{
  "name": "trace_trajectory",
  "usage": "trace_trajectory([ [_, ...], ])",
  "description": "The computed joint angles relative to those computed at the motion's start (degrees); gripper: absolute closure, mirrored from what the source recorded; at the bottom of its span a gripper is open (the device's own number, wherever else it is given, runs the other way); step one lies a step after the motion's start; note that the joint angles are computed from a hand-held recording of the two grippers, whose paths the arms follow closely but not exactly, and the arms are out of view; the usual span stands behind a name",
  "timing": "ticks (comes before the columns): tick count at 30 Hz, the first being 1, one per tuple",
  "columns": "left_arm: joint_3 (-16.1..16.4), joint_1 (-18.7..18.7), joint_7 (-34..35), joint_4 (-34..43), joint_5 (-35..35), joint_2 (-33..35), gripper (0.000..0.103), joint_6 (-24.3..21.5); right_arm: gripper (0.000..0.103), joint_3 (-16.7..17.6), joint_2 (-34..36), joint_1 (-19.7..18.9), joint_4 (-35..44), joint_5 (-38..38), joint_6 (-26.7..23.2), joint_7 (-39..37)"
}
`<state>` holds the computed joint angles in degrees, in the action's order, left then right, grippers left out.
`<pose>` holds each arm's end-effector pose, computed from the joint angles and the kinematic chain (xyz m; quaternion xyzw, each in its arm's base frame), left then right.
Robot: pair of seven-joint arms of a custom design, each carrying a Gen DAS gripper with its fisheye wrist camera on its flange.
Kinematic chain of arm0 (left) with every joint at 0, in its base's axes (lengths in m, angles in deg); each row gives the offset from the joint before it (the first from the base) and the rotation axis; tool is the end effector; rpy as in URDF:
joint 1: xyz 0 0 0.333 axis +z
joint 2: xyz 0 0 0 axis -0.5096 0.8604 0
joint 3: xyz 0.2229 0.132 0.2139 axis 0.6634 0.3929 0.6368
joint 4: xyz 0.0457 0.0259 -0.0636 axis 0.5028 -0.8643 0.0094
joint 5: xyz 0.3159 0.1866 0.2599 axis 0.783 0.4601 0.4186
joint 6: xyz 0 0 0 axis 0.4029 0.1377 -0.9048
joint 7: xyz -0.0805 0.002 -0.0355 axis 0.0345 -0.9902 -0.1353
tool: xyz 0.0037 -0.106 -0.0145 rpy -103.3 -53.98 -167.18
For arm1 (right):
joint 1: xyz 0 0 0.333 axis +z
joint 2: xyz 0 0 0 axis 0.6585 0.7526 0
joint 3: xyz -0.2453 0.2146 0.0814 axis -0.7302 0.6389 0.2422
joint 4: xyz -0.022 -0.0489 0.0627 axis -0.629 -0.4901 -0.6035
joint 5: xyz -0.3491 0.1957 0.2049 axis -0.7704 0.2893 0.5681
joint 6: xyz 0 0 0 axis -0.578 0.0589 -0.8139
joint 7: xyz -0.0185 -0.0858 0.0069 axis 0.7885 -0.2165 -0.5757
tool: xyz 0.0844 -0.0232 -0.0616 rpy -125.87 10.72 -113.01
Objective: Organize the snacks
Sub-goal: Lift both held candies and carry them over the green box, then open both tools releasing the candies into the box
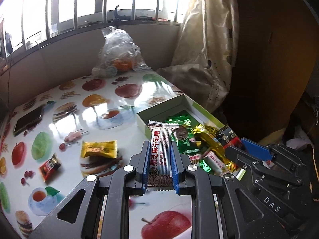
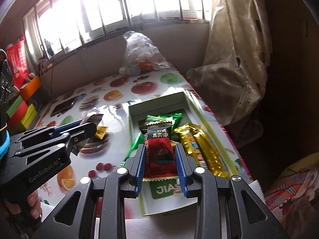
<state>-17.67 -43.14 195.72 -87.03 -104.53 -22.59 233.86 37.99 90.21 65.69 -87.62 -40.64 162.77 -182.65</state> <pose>0.6769 -0.3402 0.3639 -0.4282 0.8151 -0.3621 0.1453 0.5900 0.3083 0.3446 -0.5452 0.7318 -0.2690 0.3080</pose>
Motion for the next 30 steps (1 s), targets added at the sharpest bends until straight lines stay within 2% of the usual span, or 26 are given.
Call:
trace_trajectory([
  [3,-1.3,0.6,0.9,1.2,-0.5,0.9,0.083,-1.0,0.074,-0.2,-0.5,-0.3,-0.9,0.1,-0.3,0.6],
  [5,-0.4,-0.5,0.2,2.2,0.0,1.5,0.083,-1.6,0.074,-0.3,-0.8,-0.6,-1.4,0.0,-0.3,1.2],
  [12,-1.0,-0.9,0.7,5.1,-0.2,3.7,0.083,-3.7,0.074,-0.3,-0.9,-1.7,-2.7,0.7,-0.3,1.7],
  [21,1.9,-4.6,-2.1,8.6,2.4,6.5,0.083,-6.4,0.074,-0.8,-0.2,-2.2,-3.1,1.3,-0.3,1.5],
  [30,2.8,-6.2,-4.3,11.4,5.0,9.0,0.083,-8.4,0.074,-1.2,0.4,-2.8,-3.6,2.6,-0.4,0.5],
])
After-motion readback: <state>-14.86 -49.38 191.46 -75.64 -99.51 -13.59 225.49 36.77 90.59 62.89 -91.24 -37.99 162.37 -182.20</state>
